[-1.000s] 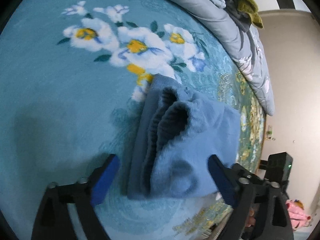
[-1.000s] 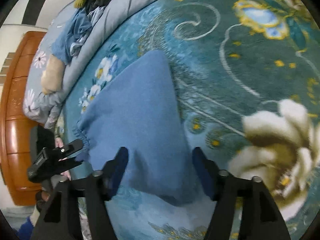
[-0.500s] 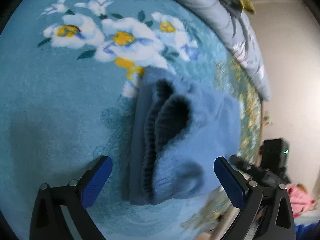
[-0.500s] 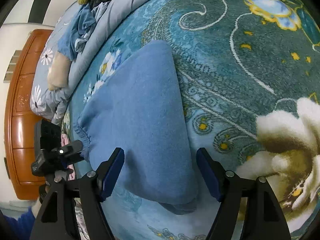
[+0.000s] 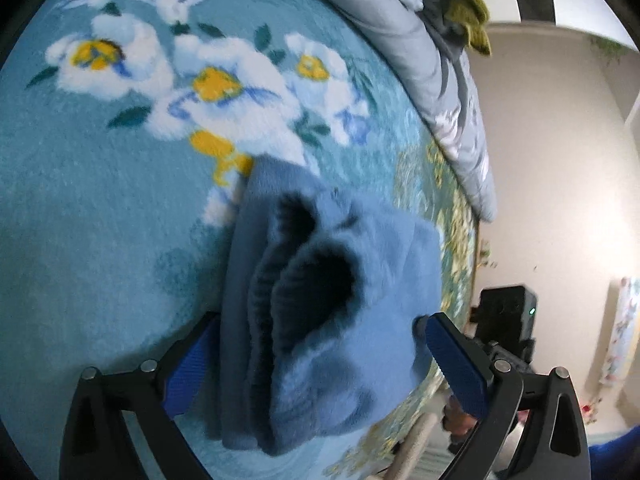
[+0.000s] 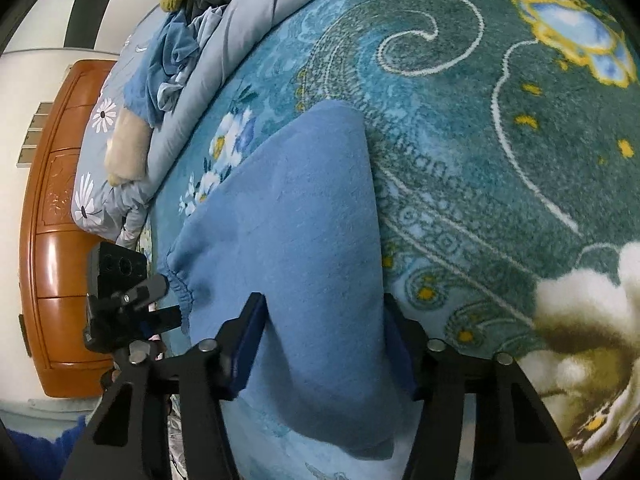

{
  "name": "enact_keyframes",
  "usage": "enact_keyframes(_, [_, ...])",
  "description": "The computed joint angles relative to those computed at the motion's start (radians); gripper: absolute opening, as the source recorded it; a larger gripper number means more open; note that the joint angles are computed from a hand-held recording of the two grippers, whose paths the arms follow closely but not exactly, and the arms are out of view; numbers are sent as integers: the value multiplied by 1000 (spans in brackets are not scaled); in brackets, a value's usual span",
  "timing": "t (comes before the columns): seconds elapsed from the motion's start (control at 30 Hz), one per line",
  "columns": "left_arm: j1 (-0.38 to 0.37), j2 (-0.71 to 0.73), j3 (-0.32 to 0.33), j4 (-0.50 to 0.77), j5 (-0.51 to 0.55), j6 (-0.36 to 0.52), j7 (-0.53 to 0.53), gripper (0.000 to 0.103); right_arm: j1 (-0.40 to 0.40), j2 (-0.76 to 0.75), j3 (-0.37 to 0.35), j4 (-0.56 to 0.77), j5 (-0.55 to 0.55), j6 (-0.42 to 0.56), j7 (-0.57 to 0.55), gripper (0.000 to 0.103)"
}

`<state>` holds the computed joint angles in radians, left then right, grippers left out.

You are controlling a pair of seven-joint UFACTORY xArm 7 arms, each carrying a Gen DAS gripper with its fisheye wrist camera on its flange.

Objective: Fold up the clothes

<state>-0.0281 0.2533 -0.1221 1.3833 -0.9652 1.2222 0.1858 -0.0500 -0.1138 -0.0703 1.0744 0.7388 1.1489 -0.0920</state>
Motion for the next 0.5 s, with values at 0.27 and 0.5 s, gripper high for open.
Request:
enact_keyframes(0.27, [6, -39, 12, -67, -39, -58, -20, 79, -8, 1, -2, -20, 13, -26, 48, 46])
enact_keyframes(0.5, [-32, -55, 14, -56, 99, -90, -55, 59, 7, -7, 13, -12, -48, -53, 117, 46])
